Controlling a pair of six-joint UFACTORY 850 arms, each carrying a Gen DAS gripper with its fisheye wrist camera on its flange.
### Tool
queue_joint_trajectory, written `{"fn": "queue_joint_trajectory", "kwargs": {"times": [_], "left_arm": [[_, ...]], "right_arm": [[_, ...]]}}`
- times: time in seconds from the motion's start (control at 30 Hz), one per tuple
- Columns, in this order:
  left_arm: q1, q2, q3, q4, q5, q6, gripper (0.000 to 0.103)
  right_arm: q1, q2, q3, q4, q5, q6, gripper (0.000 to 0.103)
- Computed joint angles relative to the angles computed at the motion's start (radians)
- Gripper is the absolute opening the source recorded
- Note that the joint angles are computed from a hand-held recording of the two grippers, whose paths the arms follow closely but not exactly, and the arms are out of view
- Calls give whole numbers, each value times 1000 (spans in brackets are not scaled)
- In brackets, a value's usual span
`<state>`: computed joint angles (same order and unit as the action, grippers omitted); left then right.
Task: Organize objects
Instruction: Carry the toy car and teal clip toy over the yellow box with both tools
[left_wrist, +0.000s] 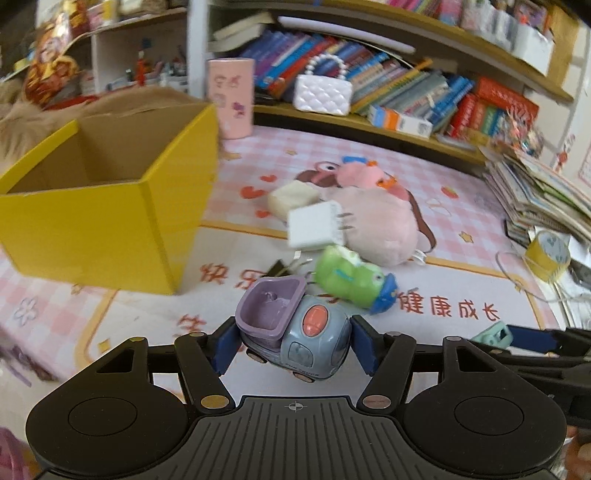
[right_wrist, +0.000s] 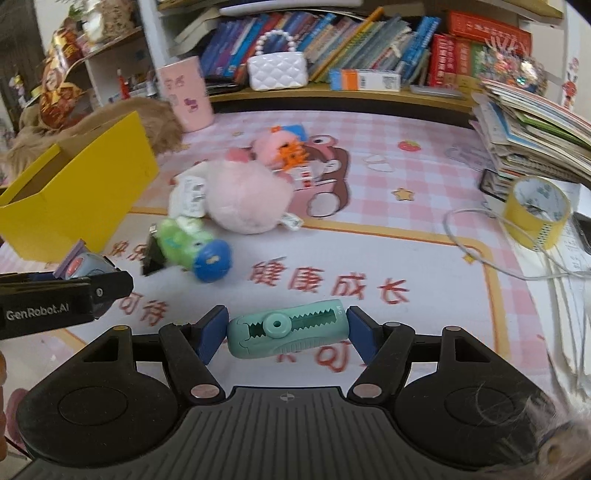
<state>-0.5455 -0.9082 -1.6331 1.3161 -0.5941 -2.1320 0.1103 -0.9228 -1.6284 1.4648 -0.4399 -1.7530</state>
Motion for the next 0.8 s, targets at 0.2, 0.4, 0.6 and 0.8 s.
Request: {"fn": "queue_joint_trajectory", "kwargs": {"times": [0.2,0.4,0.6,0.8], "left_arm": [[0,88,150,138,-2,-168,63],[14,206,342,315,-9,-359,63],[34,312,518,437,-8,-500,63],[55,399,655,554,-11,-610,63]], "right_arm": [[40,57,92,112,11,-133,67],[98,125,200,328,40,-337,67],[170,192,305,554,76,-534,67],[245,244,394,787,87,-747,67]]}}
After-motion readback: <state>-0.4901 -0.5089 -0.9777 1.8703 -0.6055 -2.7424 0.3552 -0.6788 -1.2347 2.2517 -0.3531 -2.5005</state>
